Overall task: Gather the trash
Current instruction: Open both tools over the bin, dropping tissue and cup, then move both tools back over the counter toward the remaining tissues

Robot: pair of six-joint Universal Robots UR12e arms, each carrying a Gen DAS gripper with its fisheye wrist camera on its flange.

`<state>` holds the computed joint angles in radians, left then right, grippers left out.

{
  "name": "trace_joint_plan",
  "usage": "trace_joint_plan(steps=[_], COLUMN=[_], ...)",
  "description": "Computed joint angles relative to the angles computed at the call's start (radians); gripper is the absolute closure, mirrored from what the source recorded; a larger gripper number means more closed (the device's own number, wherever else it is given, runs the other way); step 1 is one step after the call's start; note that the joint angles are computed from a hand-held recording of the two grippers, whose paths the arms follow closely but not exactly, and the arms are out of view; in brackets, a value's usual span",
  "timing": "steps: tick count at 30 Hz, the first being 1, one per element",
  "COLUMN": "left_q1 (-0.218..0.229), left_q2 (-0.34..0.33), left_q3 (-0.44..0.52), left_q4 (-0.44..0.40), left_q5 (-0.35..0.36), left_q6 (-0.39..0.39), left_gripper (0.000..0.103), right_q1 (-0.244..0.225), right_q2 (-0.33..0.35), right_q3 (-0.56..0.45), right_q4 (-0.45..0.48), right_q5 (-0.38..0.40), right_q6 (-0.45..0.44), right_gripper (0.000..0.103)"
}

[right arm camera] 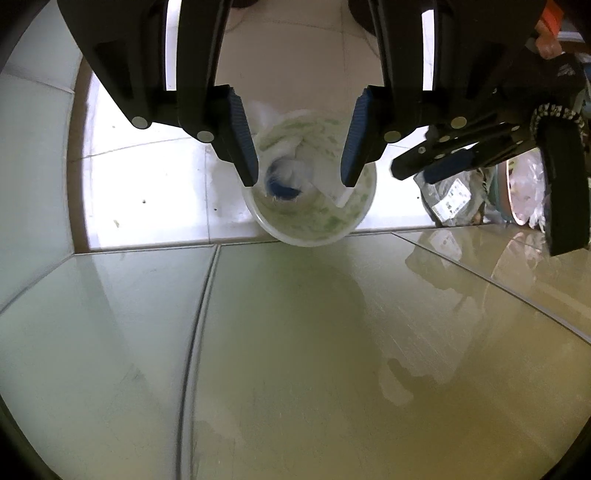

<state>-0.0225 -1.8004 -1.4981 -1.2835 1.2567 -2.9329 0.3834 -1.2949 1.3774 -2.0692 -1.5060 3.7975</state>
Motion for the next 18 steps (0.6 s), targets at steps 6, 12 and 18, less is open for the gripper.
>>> trace_joint_plan(steps=[6,12,18], left_q1=[0.012,0.011,0.000], left_q2=[0.044,0.057,0.025], left_q3=[0.124,0.358,0.631], left_q4=[-0.128,-0.283,-0.373], left_q5=[0.010,-0.008,-0.038], left_q6=[0.015,0.014,-0.037], left_gripper=[0.055,0.055,0.055], right_q1=[0.010,0.020,0.021], right_q2=[-0.026,-0.032,-0.020], right_q3=[-0.142,-0.343,-0.579], right_q4=[0.164,0.307,0.426], right_q5=[-0.039,-0.065,-0.129], right_q6=[-0.016,-0.005,-0.027], right_gripper=[0.060,0.060,0.060])
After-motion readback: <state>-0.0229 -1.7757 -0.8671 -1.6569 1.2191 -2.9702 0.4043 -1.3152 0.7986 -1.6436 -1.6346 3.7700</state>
